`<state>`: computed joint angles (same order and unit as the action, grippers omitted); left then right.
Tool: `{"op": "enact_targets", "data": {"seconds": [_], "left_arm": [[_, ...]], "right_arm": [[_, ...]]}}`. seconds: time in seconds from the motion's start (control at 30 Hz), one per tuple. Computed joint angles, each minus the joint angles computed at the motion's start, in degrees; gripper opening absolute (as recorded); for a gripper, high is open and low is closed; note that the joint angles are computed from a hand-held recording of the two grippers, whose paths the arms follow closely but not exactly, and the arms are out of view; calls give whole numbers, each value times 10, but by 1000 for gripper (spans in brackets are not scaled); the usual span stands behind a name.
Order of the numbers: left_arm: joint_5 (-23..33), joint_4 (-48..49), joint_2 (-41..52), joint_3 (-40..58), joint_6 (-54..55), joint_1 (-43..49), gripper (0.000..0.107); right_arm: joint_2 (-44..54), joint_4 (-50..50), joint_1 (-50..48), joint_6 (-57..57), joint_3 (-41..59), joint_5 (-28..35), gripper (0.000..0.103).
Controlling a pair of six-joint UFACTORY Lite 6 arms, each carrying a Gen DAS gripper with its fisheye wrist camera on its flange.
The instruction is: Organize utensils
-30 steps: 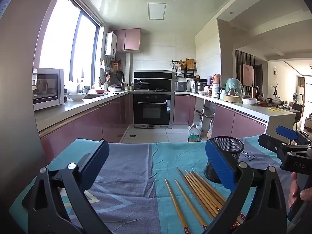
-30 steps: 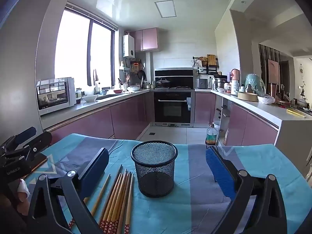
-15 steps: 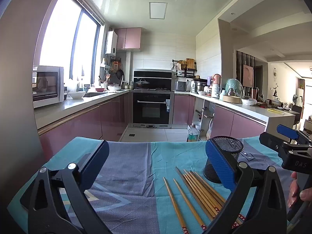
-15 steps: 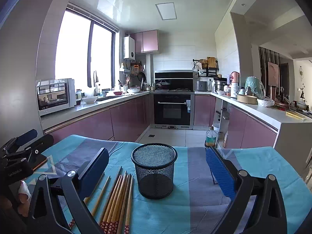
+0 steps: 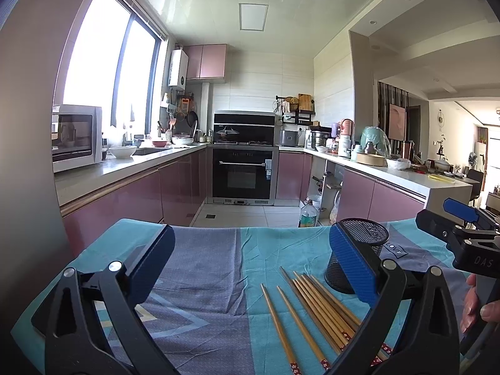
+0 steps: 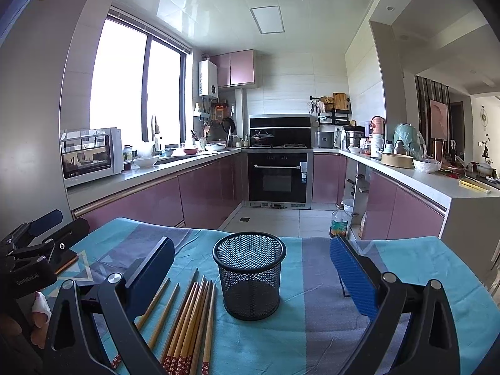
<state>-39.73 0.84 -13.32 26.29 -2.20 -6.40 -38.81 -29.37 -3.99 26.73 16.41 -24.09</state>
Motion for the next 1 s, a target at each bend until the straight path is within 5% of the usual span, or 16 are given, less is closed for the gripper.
{"op": "enact_targets", "data": {"seconds": [1.0], "left_arm": [[1,11,2,2,-10,6,97]], "right_arm": [[-12,-40,-13,39,-6,-8,96]]}}
